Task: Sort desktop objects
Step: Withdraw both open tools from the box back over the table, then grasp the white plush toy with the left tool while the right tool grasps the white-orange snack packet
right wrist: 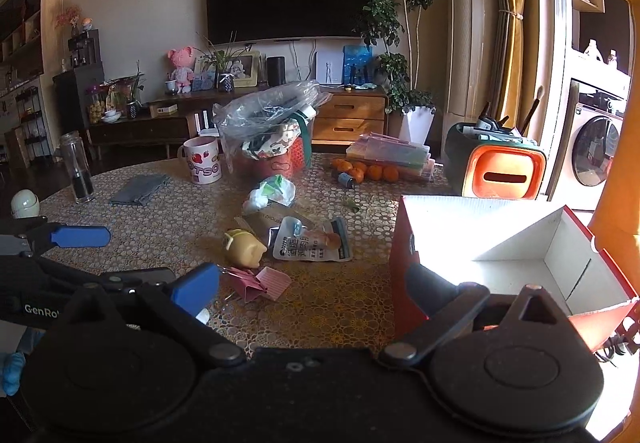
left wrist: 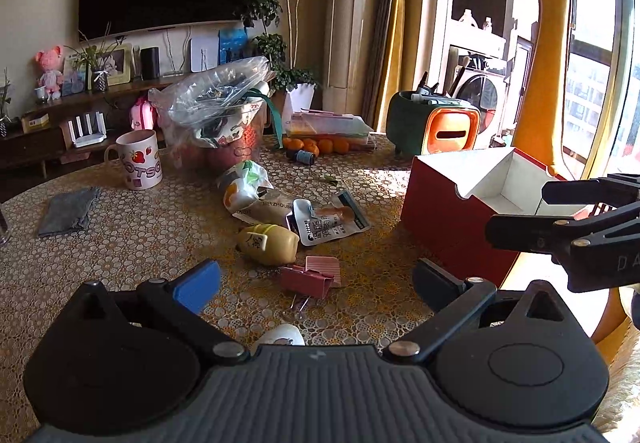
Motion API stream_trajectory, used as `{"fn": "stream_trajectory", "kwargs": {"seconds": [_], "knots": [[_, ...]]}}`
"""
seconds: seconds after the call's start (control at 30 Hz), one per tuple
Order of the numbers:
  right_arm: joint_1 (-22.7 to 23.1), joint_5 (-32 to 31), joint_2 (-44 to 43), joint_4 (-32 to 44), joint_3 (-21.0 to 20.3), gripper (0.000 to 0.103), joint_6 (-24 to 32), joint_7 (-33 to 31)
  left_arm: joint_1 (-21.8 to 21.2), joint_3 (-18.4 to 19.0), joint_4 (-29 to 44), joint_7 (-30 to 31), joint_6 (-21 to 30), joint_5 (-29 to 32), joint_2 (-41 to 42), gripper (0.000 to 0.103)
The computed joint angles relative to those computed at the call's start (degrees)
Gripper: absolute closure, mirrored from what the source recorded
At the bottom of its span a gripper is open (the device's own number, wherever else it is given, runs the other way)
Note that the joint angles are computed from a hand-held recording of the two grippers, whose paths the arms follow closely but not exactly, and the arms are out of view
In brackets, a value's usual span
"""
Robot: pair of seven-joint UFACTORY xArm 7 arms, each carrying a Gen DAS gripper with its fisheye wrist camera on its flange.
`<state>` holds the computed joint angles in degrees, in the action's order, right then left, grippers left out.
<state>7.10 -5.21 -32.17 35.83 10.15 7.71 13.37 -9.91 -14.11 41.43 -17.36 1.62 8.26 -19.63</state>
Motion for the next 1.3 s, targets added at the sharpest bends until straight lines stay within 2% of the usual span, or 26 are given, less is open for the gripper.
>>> {"fn": "stream_trajectory", "kwargs": {"seconds": [0.2,0.47,0.5,0.57,0.63,0.67,0.73,0.8,0.83,0.9,0.93,1.0,1.07,1.1,1.17,1.2,1.27,1.3], "knots": [[-0.5,-0.85,5.81,2.16,1.35,0.003,-4.04,0.31,1.11,0.6,-0.51,0.04,-2.45,0.01,2.63,0.0],[-1.65,-2.07,12.66,5.6,2.45,0.003,-4.8,1.74,-4.14,5.98,-0.61,5.0,-6.96,-3.29,7.95,0.0],[-2.02,-2.54,13.5,6.11,2.7,0.003,-4.7,2.05,-3.87,5.73,-0.38,5.29,-7.03,-3.49,8.57,0.0],[-2.09,-3.19,15.3,7.17,2.65,0.003,-4.41,2.45,0.23,2.03,0.27,4.48,-7.4,-2.37,10.09,0.0],[-2.36,-4.24,17.24,8.47,2.8,0.003,-4.18,2.93,2.47,0.14,0.75,4.09,-7.7,-1.32,11.36,0.0],[-2.6,-4.92,18.38,9.25,2.92,0.003,-4.16,3.31,1.29,1.3,1.02,4.67,-7.53,-1.62,12.04,0.0],[-2.05,-5.5,20.41,10.67,2.28,0.003,-3.99,3.5,-4.31,6.51,1.33,7.66,-6.93,-4.25,13.07,0.0],[-1.76,-6.45,22.61,12.27,1.81,0.003,-3.77,3.92,-7.3,9.25,1.43,10.38,-6.75,-6.52,13.93,0.0],[-1.72,-7.2,23.63,13.04,1.67,0.003,-3.66,4.35,-6.71,8.71,1.3,11.05,-6.9,-6.61,14.23,0.0],[-2.08,-9.72,25.61,14.48,1.65,0.003,-3.69,6.25,-0.86,3.73,1.2,8.29,-7.29,-2.52,14.8,0.0],[-2.08,-10.95,26.48,15.05,1.44,0.003,-3.79,7.28,-0.26,3.28,1.14,8.1,-7.43,-1.77,15.15,0.0],[-1.76,-13.15,28.19,16.39,0.7,0.004,-3.71,9.12,-0.68,3.75,1.16,8.44,-7.43,-1.52,15.74,0.0],[-1.33,-16.27,29.83,17.82,-0.22,0.004,-3.3,11.84,-3.93,6.53,1.22,11.54,-7.44,-3.69,16.38,0.0],[-0.97,-17.8,30.51,18.46,-0.82,0.004,-3.11,13.21,-2.78,5.37,1.12,11.64,-7.82,-3.08,16.53,0.0],[-0.05,-19.95,32.07,20.03,-2.24,0.004,-2.68,15.05,3.98,-0.45,0.81,7.65,-9.04,2.45,16.65,0.0],[0.5,-20.94,32.69,20.7,-2.99,0.004,-2.58,15.89,4.78,-1.22,0.68,7.62,-9.55,2.87,16.77,0.0],[1.62,-23.28,34.88,22.93,-4.64,0.004,-2.33,17.81,1.34,1.99,0.38,8.96,-10.21,1.95,17.03,0.0],[2.24,-23.5,35.84,23.89,-5.38,0.004,-2.14,18.0,1.89,1.31,0.17,9.59,-10.52,1.41,17.05,0.0]]}}
